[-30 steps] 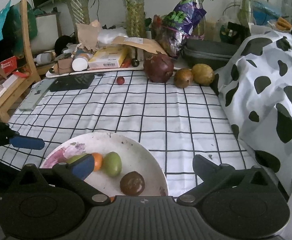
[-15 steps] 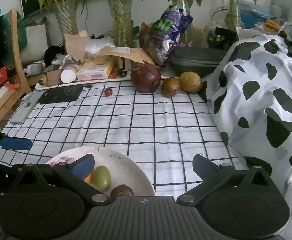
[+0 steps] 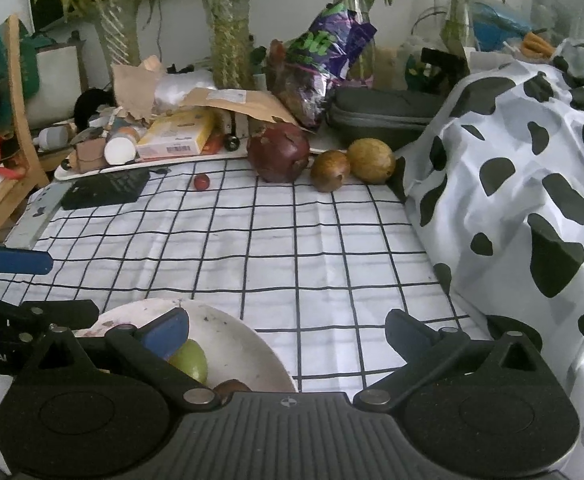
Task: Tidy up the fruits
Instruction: 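Lift both tools from the plate and move toward the dragon fruit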
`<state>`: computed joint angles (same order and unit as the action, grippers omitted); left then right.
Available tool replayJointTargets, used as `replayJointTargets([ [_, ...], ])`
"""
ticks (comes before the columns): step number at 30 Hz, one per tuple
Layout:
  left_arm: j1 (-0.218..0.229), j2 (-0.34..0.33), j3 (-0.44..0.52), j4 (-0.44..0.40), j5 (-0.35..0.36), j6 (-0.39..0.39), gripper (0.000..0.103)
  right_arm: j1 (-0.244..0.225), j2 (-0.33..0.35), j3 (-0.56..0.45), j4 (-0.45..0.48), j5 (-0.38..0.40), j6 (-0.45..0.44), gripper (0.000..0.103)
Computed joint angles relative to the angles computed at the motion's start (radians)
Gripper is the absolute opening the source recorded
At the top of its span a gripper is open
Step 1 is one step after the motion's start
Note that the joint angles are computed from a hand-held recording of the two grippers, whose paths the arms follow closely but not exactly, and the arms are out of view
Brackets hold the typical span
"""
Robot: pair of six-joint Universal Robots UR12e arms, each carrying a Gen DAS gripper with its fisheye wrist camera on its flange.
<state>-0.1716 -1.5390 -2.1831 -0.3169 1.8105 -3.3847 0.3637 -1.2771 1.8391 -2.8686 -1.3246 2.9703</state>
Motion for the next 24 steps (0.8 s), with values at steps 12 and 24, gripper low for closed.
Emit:
replayJointTargets([
  [12, 0.028, -0.026, 0.014, 0.021, -0.037, 0.062, 0.073, 0.012, 0.041, -0.049, 0.018, -0.022, -0.01, 0.103],
  [24, 0.066, -0.067, 0.02, 0.128, -0.057, 0.123, 0.073, 0.017, 0.094, -0.117, 0.016, -0.023, 0.0, 0.103],
])
